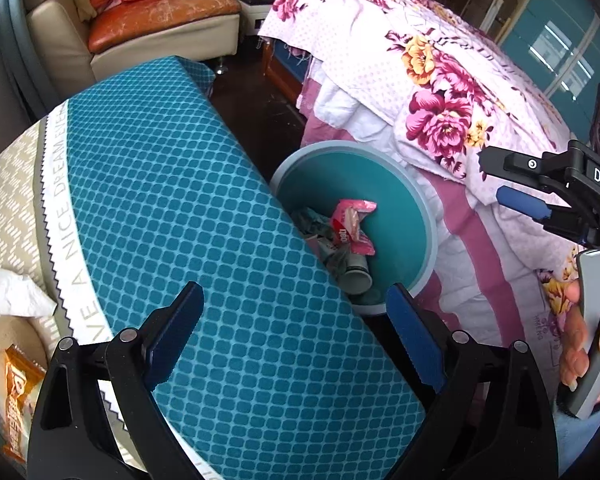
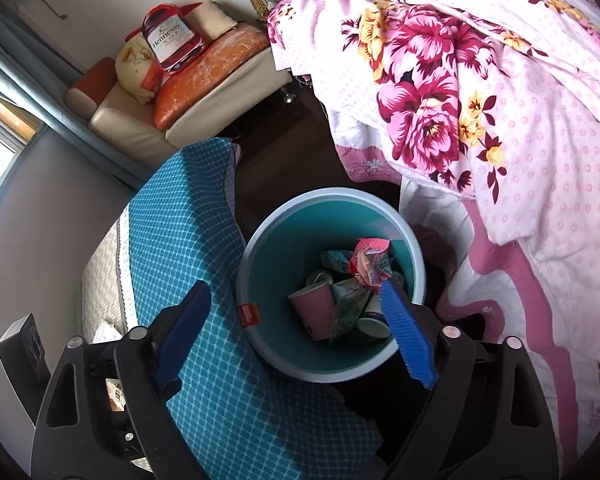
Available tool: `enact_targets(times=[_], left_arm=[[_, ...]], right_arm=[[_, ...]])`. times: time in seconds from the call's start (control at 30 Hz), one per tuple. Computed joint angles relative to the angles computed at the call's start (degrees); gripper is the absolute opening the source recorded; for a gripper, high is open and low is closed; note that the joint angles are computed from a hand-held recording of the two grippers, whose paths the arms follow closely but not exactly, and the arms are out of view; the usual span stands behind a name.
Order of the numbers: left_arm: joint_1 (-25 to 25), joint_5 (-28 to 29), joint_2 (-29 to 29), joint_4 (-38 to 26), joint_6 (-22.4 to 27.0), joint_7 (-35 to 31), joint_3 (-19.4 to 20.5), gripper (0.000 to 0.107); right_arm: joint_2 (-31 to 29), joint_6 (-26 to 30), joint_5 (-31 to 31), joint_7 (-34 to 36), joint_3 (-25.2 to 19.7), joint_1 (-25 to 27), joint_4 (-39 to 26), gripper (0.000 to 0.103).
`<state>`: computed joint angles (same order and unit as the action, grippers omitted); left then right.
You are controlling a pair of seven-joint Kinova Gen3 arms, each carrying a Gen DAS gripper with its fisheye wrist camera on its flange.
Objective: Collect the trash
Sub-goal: 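Move both open tools back to the orange snack bag and tissue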
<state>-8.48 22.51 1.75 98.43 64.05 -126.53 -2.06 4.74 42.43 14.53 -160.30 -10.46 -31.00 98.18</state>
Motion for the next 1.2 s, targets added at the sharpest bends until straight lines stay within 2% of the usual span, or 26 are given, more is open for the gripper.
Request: enact_targets(times=[0.4, 0.67, 0.87, 1.03, 1.2], left_arm=[[-7.40, 0.78, -2.63, 1.02, 3.60, -7.19, -5.90, 0.093], [-15.68, 1.89, -2.48, -0.35, 6.82, -14.57, -11.01, 0.093], [-23.11, 4.62, -0.28, -3.04, 9.77, -20.27, -13.97, 0.093], [-28.32, 5.80, 1.91, -4.02, 10.62, -23.59, -14.52, 0.093], [-31.52, 5.79, 3.30, -3.70, 11.08, -26.77, -13.91, 0.093]], right_arm=[[3.20, 4.58, -1.66, 1.19, -1.46, -4.30, -6.18, 0.085], [8.17, 6.97, -4.06, 4.58, -1.71, -8.77, -12.49, 0.085], [11.67, 9.31, -4.11, 6.21, -1.15, -12.80, -17.38, 0.085], [14.50, 12.46, -5.02, 7.95, -0.69, -15.32, -21.96, 0.085], [16.99, 14.66, -5.83, 9.34, -0.13, -17.42, -25.75, 0.085]])
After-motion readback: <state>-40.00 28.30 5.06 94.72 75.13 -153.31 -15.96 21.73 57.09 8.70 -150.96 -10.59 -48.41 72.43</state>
